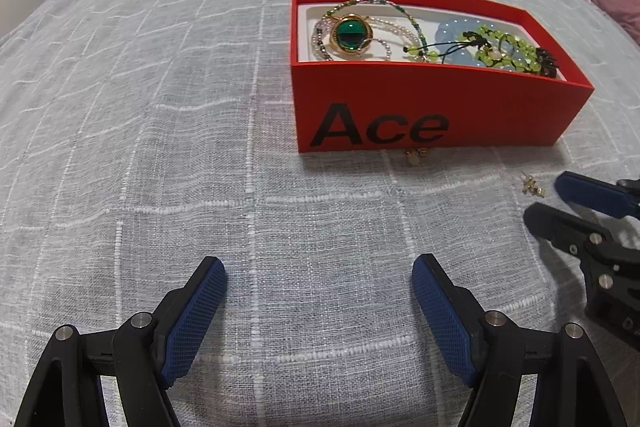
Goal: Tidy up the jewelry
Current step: 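Reach the right tool to the remaining gold earring and close on it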
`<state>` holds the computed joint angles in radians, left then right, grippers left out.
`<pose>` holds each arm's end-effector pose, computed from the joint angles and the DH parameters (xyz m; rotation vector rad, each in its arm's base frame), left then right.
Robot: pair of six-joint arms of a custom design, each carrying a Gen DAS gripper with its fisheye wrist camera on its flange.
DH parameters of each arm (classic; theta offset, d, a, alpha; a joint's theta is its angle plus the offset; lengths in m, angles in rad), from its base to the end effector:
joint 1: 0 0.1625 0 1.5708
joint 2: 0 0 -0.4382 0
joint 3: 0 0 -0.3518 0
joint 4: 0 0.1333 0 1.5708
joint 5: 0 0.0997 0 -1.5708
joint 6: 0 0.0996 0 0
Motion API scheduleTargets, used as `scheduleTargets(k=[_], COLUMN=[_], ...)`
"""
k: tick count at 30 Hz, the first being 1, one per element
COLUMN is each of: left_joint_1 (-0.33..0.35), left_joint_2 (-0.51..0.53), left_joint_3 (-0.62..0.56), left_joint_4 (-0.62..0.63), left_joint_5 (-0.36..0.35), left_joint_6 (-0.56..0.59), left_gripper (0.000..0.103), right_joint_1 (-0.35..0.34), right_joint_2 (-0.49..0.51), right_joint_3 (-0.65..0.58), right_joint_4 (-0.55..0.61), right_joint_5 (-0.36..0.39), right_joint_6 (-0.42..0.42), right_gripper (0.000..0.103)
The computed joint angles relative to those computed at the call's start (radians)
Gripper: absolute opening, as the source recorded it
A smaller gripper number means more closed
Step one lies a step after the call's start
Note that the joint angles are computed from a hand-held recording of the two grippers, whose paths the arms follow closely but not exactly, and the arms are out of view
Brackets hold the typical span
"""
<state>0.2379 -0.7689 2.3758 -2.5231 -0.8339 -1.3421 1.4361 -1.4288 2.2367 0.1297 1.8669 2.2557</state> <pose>-0.2797 -0.2739 -0.0036 0.2866 2.2671 -0.6732 0.0655 -0.2926 0.2062 0.8129 -2.3984 0.5389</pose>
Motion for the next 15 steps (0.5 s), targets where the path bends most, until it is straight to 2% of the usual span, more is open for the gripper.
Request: scheduleTargets(k=[5,15], left_joint_1=[0.0,-0.002], left_joint_2=[-0.006,0.002], left_joint_3=[0.011,-0.003], left_joint_4=[0.0,0.015], left_joint_5=[0.0,0.008], left_joint_6=[-0.009,-0.028], left_gripper=[0.081,0.081], right_joint_1=[0.007,0.041], right_joint_2=[0.028,0.076], right_joint_3=[-0.009,-0.044], right_joint_4=[-0.004,0.01], right_joint_5=[-0.025,-0.002], right_joint_6=[-0.02,0.007], right_gripper=[0.03,0.011])
